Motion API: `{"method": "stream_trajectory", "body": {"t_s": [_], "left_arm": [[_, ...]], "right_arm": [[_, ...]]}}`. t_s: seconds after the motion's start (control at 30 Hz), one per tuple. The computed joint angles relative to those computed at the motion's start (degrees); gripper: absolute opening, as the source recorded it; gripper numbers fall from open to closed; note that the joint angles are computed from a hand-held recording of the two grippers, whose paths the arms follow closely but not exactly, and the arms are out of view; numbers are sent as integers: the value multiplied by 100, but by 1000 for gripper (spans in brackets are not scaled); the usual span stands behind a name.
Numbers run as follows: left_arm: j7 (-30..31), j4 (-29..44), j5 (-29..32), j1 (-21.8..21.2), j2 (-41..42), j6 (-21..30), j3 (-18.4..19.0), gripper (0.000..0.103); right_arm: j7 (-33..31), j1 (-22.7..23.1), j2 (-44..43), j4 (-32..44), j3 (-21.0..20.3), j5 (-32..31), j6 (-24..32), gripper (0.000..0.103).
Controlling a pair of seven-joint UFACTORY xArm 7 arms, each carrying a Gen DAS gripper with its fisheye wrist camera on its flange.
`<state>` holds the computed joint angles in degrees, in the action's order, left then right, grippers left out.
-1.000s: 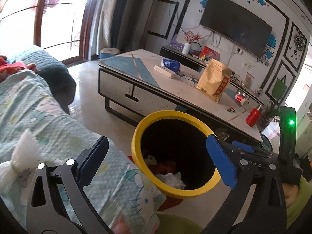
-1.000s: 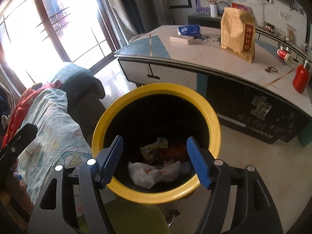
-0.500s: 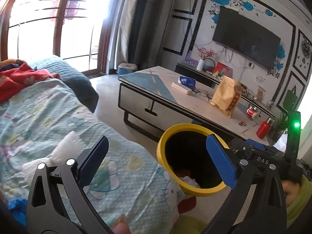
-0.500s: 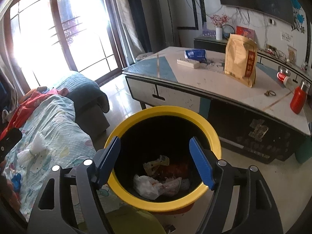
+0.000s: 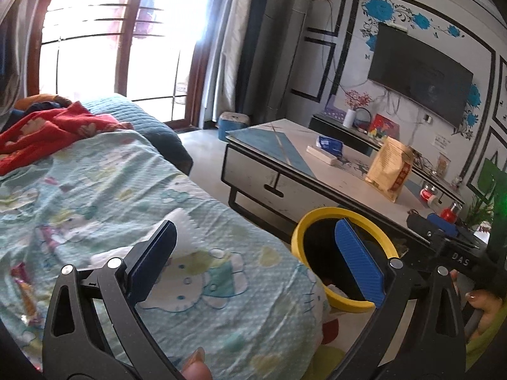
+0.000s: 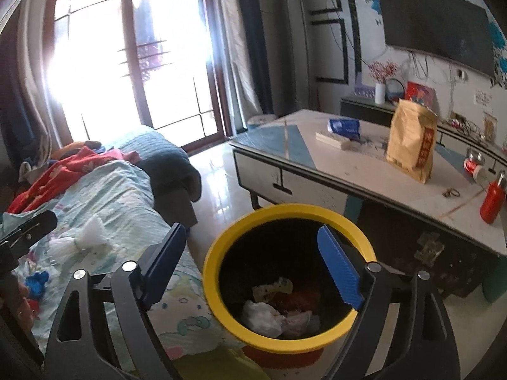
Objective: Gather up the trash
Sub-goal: 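Move both grippers back over the remaining trash on the bed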
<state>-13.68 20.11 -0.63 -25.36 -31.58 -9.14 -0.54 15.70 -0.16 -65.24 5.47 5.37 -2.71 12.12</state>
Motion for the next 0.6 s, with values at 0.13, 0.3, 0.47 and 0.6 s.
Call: {"method": "stream_trajectory", "body": {"t_s": [0.13,0.3,0.47,0.6], "left_arm": [[6,-175,7,207,-267,14,-58,92],[-3,-420,6,426,-616,-13,-90,92],[26,-650,7,587,-1003,70,-16,92],[89,-822,7,700,-1319,184,35,92]], "right_arm": [[57,179,-108,18,110,1,-42,85],[113,373,-201,39,222,-29,-42,87],[222,609,-301,30,382,-75,-31,87],[311,799,-265,69,521,-127,-69,87]]}}
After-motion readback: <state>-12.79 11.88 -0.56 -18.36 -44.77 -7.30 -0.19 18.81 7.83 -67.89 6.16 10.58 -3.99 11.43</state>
